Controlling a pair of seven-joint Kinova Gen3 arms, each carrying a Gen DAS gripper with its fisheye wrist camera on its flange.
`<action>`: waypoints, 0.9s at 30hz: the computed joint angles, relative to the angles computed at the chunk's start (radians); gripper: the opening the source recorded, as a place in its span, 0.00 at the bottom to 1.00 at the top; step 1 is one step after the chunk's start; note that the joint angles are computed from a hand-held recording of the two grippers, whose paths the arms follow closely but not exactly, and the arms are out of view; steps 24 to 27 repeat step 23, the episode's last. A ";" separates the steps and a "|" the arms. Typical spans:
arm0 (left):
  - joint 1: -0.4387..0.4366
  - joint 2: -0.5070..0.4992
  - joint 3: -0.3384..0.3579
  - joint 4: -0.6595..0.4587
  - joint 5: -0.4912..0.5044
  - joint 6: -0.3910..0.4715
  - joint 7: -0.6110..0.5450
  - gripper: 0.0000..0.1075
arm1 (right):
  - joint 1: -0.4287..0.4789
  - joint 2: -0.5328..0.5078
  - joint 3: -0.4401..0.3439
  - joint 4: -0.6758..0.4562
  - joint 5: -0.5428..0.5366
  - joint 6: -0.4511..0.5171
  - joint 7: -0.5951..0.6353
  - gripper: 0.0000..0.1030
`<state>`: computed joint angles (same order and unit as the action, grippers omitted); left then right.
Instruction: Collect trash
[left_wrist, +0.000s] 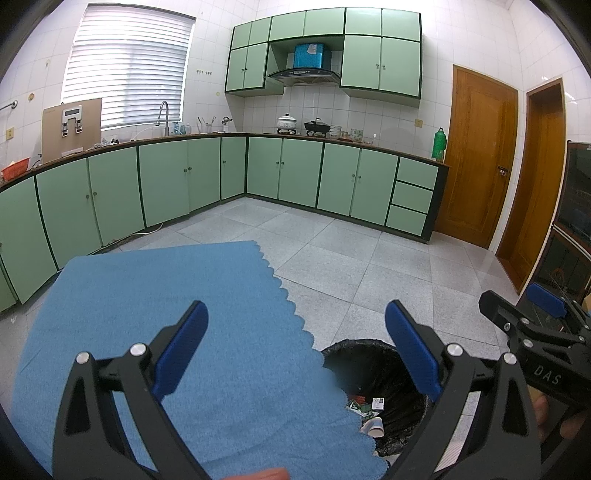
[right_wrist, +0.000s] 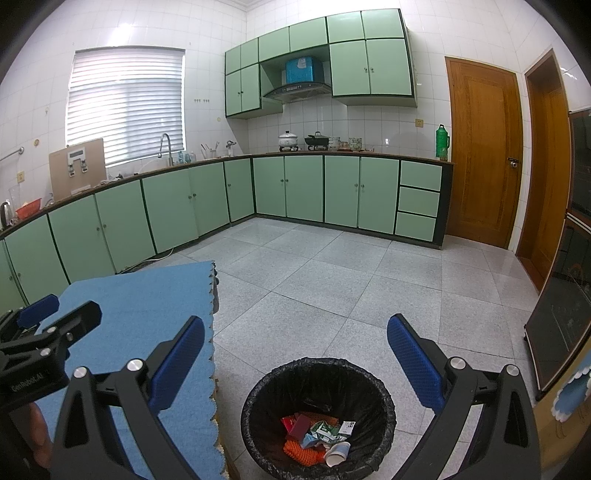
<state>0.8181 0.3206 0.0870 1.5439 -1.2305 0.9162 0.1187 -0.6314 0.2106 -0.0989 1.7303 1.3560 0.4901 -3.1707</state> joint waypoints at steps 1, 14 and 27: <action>0.000 0.001 0.000 -0.002 0.001 0.001 -0.001 0.87 | 0.000 0.000 0.000 0.000 0.001 0.000 0.000 0.94; 0.000 0.002 -0.001 -0.006 0.004 0.008 -0.005 0.87 | 0.000 0.002 -0.001 0.001 0.001 -0.001 -0.002 0.94; -0.004 0.013 -0.007 -0.024 0.027 0.004 -0.021 0.87 | -0.002 0.010 -0.001 0.008 0.025 -0.005 -0.031 0.94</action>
